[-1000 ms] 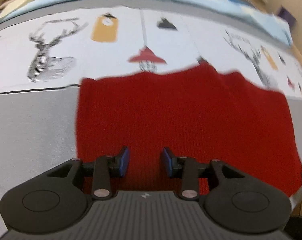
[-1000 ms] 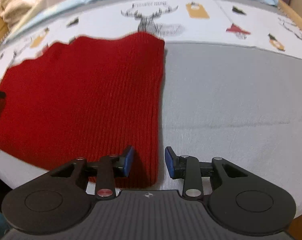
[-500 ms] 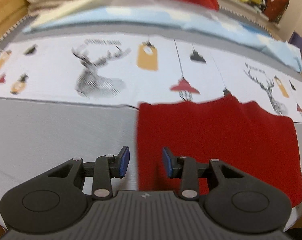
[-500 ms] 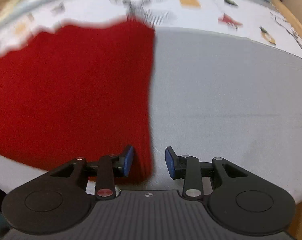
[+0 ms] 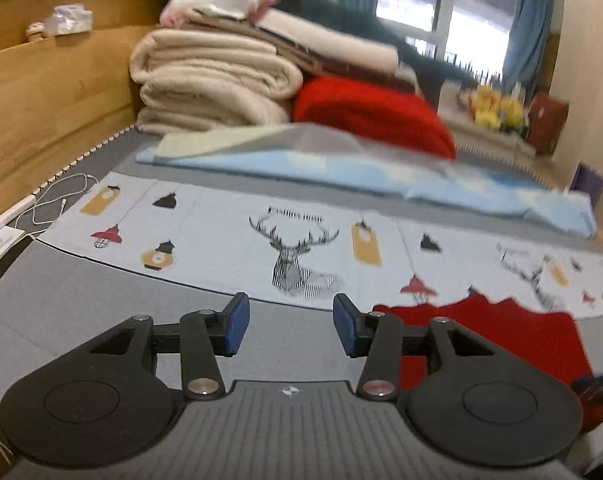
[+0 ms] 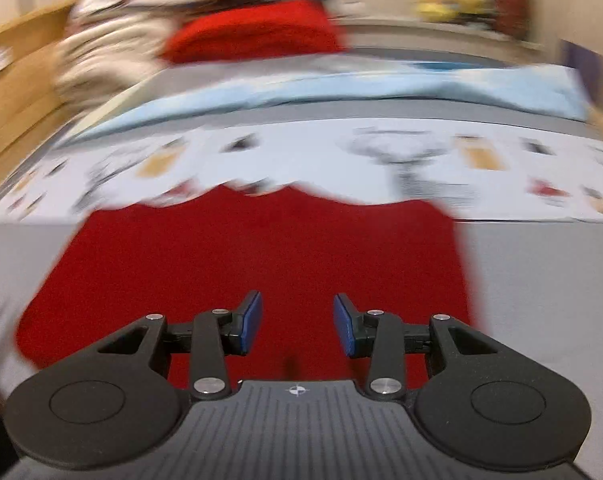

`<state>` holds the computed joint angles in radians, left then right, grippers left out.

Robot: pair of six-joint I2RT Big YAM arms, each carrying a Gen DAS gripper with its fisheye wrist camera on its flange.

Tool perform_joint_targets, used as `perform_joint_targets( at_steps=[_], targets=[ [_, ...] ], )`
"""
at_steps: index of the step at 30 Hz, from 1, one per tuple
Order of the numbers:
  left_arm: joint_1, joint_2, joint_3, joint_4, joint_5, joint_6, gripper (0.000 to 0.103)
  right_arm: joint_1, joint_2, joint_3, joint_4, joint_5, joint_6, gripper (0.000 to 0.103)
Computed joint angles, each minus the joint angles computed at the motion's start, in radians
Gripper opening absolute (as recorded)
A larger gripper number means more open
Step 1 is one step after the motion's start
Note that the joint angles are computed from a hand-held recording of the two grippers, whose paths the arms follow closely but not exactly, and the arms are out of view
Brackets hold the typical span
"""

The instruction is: Fold small clothes

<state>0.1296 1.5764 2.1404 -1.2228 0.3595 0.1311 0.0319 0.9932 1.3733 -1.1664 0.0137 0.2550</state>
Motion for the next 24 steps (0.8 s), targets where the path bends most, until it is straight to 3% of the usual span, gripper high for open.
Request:
perform_joint_targets(
  at_steps=[1, 2, 4, 6, 11, 16, 24],
  targets=[
    [0.008, -0.018, -0.036, 0.023, 0.005, -0.014, 0.051, 0.036, 0.034, 0.016, -0.030, -0.010, -0.022, 0.042],
    [0.015, -0.012, -0.030, -0.002, 0.002, -0.021, 0.051, 0.066, 0.076, 0.032, -0.081, -0.007, -0.054, 0.042],
    [0.031, -0.008, -0.034, 0.002, -0.010, -0.051, 0.051, 0.124, 0.158, 0.053, -0.204, 0.056, -0.085, 0.042],
    [0.057, 0.014, -0.012, -0.034, -0.013, -0.071, 0.051, 0.152, 0.180, 0.067, -0.205, 0.111, -0.072, 0.043],
    [0.122, 0.063, 0.038, -0.100, -0.016, -0.107, 0.051, 0.235, 0.157, 0.080, -0.061, 0.176, -0.040, 0.042],
    [0.170, 0.081, 0.057, -0.133, -0.017, -0.150, 0.052, 0.358, 0.170, 0.073, 0.094, 0.182, -0.093, 0.042],
    [0.165, 0.077, 0.062, -0.144, -0.063, -0.125, 0.054, 0.505, 0.260, 0.107, 0.182, 0.119, -0.154, 0.042]
  ],
)
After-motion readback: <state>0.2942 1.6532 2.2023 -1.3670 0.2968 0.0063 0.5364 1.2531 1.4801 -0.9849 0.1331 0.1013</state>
